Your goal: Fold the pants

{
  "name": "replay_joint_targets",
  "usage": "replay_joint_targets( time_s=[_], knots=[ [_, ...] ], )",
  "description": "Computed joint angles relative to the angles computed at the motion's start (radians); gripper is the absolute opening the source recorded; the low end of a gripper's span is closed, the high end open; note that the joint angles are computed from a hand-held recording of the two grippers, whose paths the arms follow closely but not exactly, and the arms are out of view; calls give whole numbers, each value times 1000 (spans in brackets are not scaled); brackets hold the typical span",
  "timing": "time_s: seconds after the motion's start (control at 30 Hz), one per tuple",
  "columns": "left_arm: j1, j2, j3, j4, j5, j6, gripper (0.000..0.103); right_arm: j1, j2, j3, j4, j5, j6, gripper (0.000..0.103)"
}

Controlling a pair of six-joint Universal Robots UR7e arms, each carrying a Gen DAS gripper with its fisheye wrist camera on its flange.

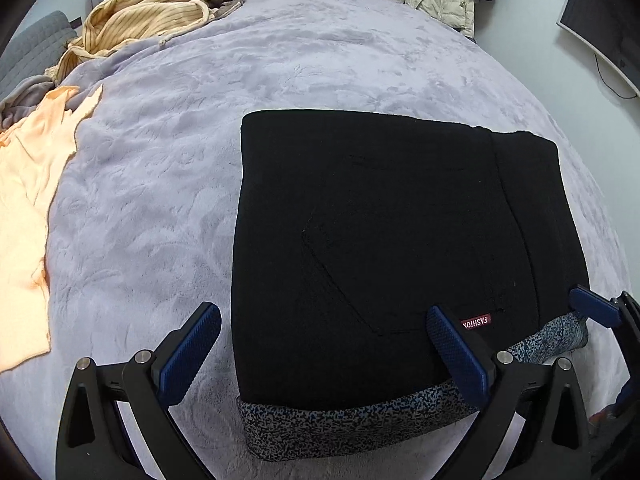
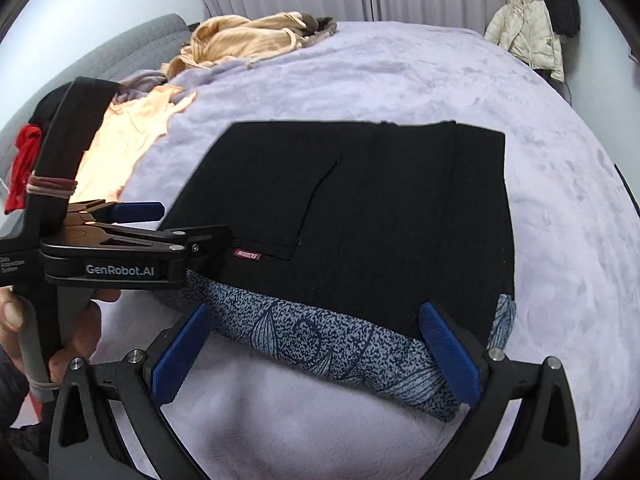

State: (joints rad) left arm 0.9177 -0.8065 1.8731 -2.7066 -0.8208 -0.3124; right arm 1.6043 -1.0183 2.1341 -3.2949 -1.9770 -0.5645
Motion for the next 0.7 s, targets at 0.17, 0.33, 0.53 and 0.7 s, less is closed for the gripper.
replay_joint_targets(
  time_s=[0.17,0.33,0.53,0.7],
  knots=[
    [-69,-45,95,-143,53,40,103,60,-1,45,-170,-80,-19,103],
    [-113,-36,118,-166,121,12,103,118,63,11,-317,-292,-44,103],
    [-106,-15,99,-119,131,-14,103,125,103,-41,-310,-380,-30,103],
    [-118,-13,119,-131,187,-27,103,118,98,-27,-287,-359,-4,103]
  ],
)
